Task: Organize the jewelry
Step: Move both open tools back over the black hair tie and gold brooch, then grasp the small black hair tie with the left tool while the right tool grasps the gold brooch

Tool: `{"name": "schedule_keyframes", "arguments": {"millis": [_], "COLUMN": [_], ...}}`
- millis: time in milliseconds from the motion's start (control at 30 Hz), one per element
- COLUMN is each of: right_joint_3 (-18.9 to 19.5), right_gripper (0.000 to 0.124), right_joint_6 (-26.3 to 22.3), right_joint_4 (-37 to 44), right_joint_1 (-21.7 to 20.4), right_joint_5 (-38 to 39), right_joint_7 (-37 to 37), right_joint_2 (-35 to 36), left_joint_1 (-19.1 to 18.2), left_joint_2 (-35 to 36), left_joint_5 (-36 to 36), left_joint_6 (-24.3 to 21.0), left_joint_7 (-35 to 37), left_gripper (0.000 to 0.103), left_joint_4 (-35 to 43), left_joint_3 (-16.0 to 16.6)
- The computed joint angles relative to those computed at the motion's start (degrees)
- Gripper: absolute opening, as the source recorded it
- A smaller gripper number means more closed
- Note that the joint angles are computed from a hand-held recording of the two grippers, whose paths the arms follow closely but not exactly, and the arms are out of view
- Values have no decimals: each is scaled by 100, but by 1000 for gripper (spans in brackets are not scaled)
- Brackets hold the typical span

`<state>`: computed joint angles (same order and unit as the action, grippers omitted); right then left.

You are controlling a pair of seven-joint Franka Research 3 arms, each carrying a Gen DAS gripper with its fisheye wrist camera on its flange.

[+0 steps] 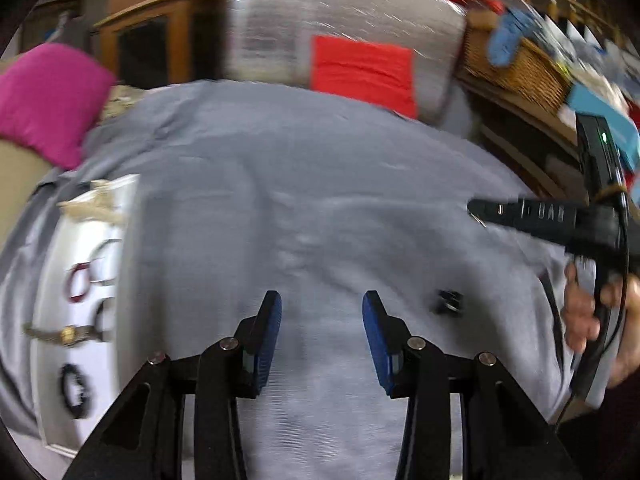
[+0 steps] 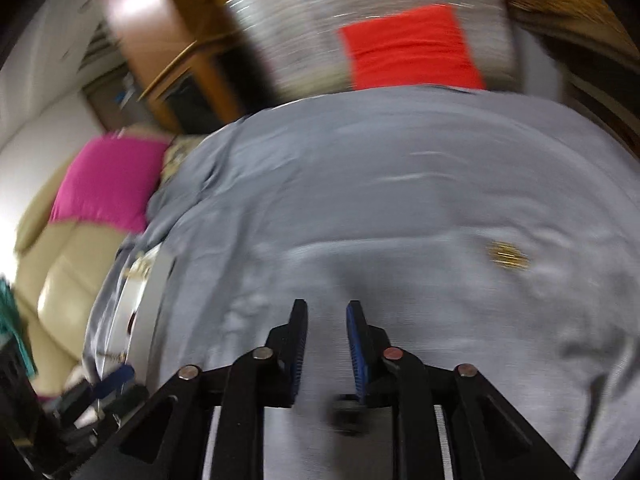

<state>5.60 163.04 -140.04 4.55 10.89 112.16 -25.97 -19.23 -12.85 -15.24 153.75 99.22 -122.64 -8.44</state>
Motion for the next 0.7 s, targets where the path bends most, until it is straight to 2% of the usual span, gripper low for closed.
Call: {"name": "schedule_keyframes", "arguments": {"millis": [67,233,333,433,600,700], "right_joint_3": [-311,-1049,-1248,-1617,-1800,-1619], "right_gripper": [38,39,39,39,39,39], "right_joint_6": [124,374,387,430,287,99], "right_joint_4": [-287,-703,-728,-734,-311,-36], "right_joint_1": [33,251,220,363,436,246], "right_joint_5": [272,1130,1455,1957,2513,2601], "right_joint_7": [-84,-584,-877,-1306,-1892,-1977], "right_joint_2": [-204,-399,-361,-328,144,484], "left_joint_1": [-155,-301,-328,-332,-257,-214], "left_joint_2": [173,535,745,865,1165,1265], "left_joint_5": [-133,-477,-701,-977,-823,-656], "left_joint_6": [-153,-376,-532,-714,-955,-1006], "left_joint_7": [205,648,919,1119,984,873], "left_gripper": [43,43,43,43,43,44], "left_joint_4": [160,517,714,828,1089,1164], "left_joint_3": [-56,-257,-377,-475,-653,-731]}}
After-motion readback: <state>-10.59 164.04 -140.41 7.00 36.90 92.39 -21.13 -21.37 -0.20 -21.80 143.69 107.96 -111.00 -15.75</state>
